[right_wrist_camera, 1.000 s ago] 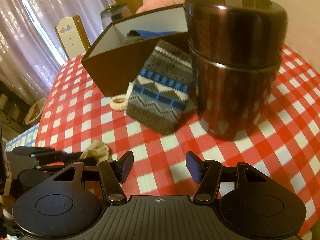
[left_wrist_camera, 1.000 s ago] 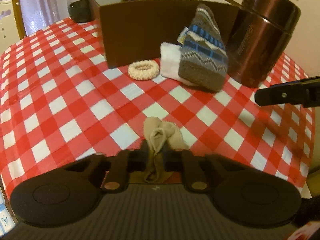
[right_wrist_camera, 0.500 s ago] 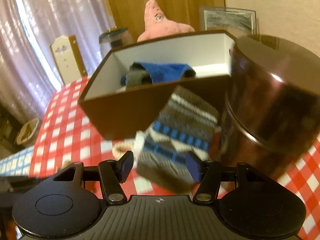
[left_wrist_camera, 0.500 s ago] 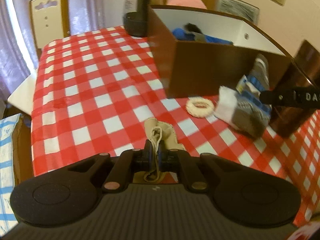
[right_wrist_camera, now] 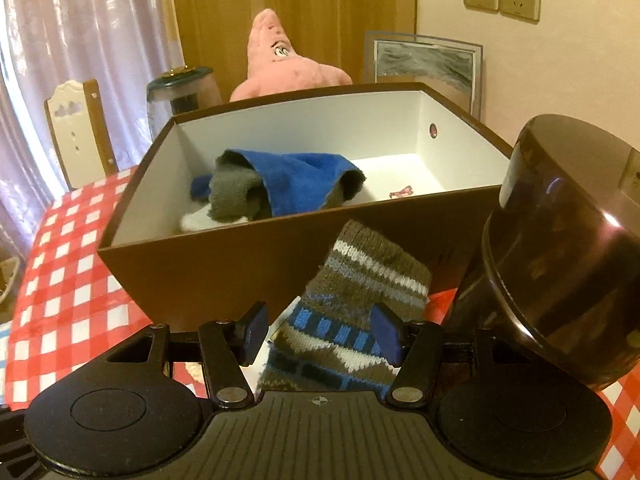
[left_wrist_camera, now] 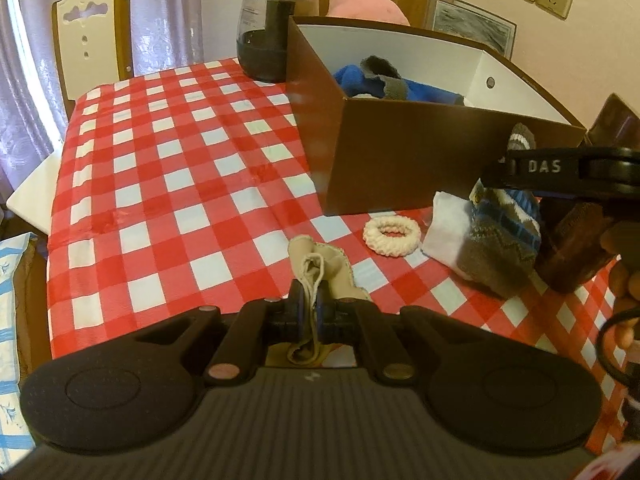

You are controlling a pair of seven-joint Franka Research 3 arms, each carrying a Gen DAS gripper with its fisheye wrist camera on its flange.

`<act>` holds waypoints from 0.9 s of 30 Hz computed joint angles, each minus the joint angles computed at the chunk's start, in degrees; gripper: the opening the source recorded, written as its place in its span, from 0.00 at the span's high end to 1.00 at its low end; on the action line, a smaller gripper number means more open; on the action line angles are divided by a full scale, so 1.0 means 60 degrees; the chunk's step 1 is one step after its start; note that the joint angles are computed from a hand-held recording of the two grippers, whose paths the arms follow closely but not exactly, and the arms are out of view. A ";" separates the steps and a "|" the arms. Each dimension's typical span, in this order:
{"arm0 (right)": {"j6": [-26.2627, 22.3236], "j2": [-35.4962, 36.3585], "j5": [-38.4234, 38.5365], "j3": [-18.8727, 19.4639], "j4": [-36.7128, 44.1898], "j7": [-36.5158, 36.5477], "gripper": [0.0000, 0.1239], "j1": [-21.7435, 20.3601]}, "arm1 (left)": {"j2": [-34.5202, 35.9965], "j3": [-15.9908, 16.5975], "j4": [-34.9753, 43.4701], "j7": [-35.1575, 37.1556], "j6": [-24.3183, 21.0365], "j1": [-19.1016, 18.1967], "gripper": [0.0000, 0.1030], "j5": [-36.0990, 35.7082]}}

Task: Organize soft objects
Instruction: 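Grasp the beige stocking with the left tool while the right tool grasps the blue-grey knit sock, then lift the beige stocking with the left tool while the right tool lifts the knit sock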

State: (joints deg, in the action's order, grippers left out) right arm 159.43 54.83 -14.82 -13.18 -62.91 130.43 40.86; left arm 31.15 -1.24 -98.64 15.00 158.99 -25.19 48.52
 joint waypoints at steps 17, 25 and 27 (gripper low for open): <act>0.3527 -0.2878 0.1344 0.3160 -0.5032 -0.4106 0.97 -0.2318 | -0.0404 -0.0020 -0.0620 -0.0261 0.0136 -0.0073 0.95 0.0110; 0.2297 -0.3899 0.2703 0.6859 -0.6660 -0.6365 0.96 -0.5709 | -0.0966 -0.0185 -0.1339 -0.0658 0.0141 0.0007 0.95 0.0315; 0.1633 -0.4012 0.3008 0.6502 -0.6671 -0.6215 0.96 -0.5499 | -0.1087 -0.0267 -0.1499 -0.0716 0.0115 0.0058 0.95 0.0327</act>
